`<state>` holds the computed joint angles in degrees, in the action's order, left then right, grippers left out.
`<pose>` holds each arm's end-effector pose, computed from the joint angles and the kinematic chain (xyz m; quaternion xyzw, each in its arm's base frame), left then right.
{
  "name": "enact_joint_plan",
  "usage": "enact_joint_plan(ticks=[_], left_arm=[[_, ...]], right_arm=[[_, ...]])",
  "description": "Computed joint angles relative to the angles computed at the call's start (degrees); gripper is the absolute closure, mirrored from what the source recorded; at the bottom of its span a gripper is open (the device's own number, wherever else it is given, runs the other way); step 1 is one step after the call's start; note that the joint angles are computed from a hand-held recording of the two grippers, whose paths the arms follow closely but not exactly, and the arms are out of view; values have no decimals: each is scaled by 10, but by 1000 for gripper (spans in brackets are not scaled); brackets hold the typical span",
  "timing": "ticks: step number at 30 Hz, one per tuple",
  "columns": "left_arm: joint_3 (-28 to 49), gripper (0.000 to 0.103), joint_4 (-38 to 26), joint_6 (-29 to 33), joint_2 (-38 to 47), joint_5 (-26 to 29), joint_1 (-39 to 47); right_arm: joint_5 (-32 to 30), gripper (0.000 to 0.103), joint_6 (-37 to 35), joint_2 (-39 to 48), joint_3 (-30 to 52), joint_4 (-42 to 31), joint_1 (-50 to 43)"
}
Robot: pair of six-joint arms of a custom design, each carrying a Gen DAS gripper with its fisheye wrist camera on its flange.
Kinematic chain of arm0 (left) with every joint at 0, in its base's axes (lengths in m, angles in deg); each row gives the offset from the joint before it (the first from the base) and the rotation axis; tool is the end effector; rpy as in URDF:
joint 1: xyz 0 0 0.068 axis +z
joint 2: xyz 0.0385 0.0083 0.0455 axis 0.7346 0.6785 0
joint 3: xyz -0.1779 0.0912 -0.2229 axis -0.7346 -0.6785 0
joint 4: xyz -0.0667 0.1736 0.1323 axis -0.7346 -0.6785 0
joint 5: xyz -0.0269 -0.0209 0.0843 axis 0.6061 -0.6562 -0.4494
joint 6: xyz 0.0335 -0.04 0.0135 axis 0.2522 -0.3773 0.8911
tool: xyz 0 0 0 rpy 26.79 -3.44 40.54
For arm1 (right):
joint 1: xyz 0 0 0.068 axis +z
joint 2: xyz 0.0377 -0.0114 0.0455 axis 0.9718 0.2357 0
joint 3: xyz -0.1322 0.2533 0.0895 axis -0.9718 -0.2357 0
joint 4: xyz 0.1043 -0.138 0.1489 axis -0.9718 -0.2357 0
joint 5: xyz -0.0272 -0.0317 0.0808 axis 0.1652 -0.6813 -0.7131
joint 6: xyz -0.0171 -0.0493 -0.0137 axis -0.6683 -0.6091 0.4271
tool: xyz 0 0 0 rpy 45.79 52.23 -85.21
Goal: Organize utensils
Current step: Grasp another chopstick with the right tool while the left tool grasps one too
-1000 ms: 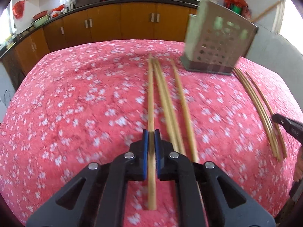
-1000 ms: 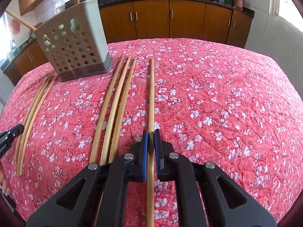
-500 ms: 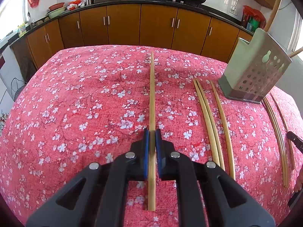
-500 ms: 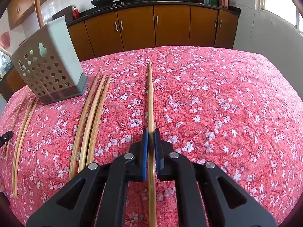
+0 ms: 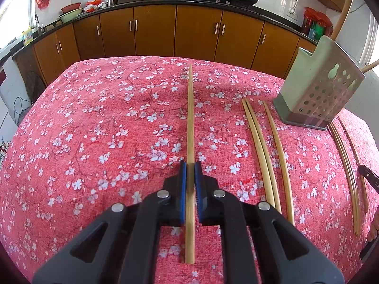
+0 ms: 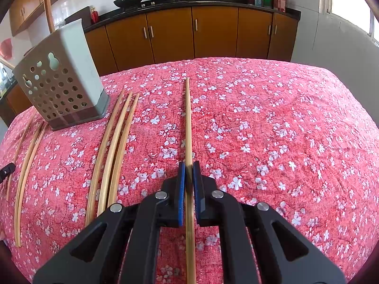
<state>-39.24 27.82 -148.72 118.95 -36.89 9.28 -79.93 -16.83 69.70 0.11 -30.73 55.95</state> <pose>0.1425 -0.0869 0.2313 -0.2276 0.9139 0.0404 0.3338 0.2512 -0.0759 0.2205 -0.1127 0.9243 0.0968 0.3516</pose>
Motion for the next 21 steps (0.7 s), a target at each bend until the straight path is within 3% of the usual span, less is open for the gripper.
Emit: enact_joint_plan(ticks=[21], left_arm=[[-3,92,4,8,-4,3,8]], right_arm=[[-3,95,-1,1,2,-4,-2]])
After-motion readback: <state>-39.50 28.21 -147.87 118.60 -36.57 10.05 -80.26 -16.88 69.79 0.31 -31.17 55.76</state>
